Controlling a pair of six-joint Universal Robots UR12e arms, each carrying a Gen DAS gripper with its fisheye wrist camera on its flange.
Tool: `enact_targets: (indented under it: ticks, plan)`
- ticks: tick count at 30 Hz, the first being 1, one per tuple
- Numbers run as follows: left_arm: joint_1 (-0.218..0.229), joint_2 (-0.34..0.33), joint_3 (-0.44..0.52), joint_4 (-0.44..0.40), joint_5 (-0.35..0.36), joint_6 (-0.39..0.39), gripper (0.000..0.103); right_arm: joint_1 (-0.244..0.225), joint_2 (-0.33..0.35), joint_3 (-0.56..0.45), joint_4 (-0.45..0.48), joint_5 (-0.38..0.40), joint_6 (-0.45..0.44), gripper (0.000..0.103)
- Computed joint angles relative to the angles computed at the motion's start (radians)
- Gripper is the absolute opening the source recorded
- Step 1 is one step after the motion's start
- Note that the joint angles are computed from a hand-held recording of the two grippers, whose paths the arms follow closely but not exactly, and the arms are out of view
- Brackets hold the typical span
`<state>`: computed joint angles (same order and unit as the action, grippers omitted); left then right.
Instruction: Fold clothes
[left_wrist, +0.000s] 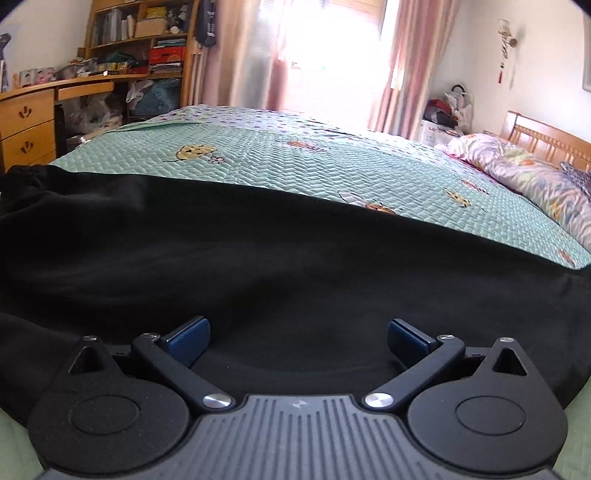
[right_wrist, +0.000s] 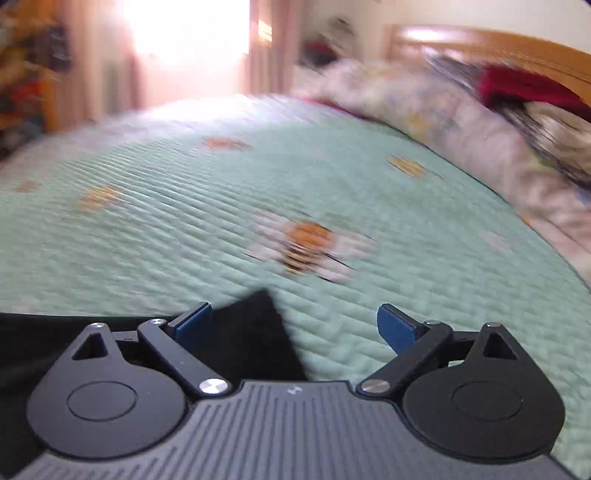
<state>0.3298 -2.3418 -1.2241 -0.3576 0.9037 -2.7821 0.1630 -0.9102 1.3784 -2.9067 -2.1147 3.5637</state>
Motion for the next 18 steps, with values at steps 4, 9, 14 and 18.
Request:
enact_targets:
  ticks: [4, 9, 14, 18]
  plan:
    - [-0.007, 0.02, -0.019, 0.021, 0.006, -0.036, 0.102, 0.006, 0.06, -0.094, 0.007, 0.162, -0.196, 0.096]
    - [-0.003, 0.061, -0.065, 0.019, -0.011, 0.027, 0.102, -0.043, 0.038, -0.079, 0.204, 0.102, -0.041, 0.098]
    - [-0.005, 0.074, -0.085, 0.018, -0.039, 0.002, 0.102, -0.023, -0.036, 0.062, 0.009, 0.015, 0.114, 0.099]
    - [-0.024, 0.08, -0.088, 0.015, -0.031, 0.034, 0.102, 0.028, 0.002, 0.008, -0.09, 0.144, -0.099, 0.099]
